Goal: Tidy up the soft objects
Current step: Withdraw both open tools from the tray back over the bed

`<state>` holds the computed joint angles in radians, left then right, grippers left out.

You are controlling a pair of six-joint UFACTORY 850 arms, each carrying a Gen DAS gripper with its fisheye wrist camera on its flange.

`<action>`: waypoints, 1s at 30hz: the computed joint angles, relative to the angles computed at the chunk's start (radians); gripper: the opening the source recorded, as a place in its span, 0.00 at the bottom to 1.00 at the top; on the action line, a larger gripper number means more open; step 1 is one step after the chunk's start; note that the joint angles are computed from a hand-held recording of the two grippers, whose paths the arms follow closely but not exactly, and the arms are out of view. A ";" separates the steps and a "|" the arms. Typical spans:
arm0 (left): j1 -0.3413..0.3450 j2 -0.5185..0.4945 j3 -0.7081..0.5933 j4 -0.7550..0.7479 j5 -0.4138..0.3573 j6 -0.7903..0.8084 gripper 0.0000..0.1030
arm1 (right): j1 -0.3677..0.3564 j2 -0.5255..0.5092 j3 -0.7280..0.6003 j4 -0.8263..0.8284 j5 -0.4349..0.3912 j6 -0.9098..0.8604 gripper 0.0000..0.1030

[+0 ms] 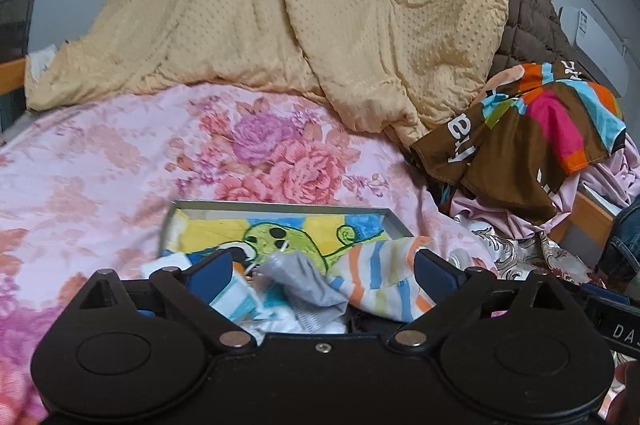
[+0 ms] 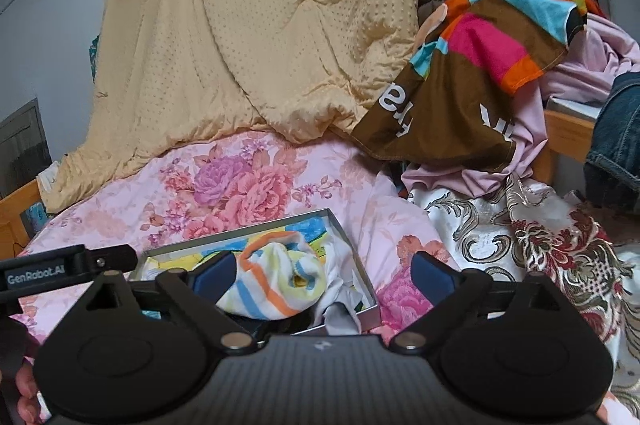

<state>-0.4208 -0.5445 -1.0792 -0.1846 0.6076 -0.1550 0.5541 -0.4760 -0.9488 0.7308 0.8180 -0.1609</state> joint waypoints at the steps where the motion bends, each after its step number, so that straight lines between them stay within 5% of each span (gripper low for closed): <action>1: 0.001 0.015 0.021 -0.004 0.010 0.008 0.96 | 0.009 0.007 0.008 0.013 0.008 -0.007 0.98; 30: -0.037 0.326 0.496 -0.099 0.197 0.073 0.99 | 0.258 0.137 0.196 0.211 0.062 -0.019 1.00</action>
<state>-0.4581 -0.2186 -0.5836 -0.2833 0.8046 -0.0817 0.8117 -0.3390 -0.7526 0.9414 0.8799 -0.1802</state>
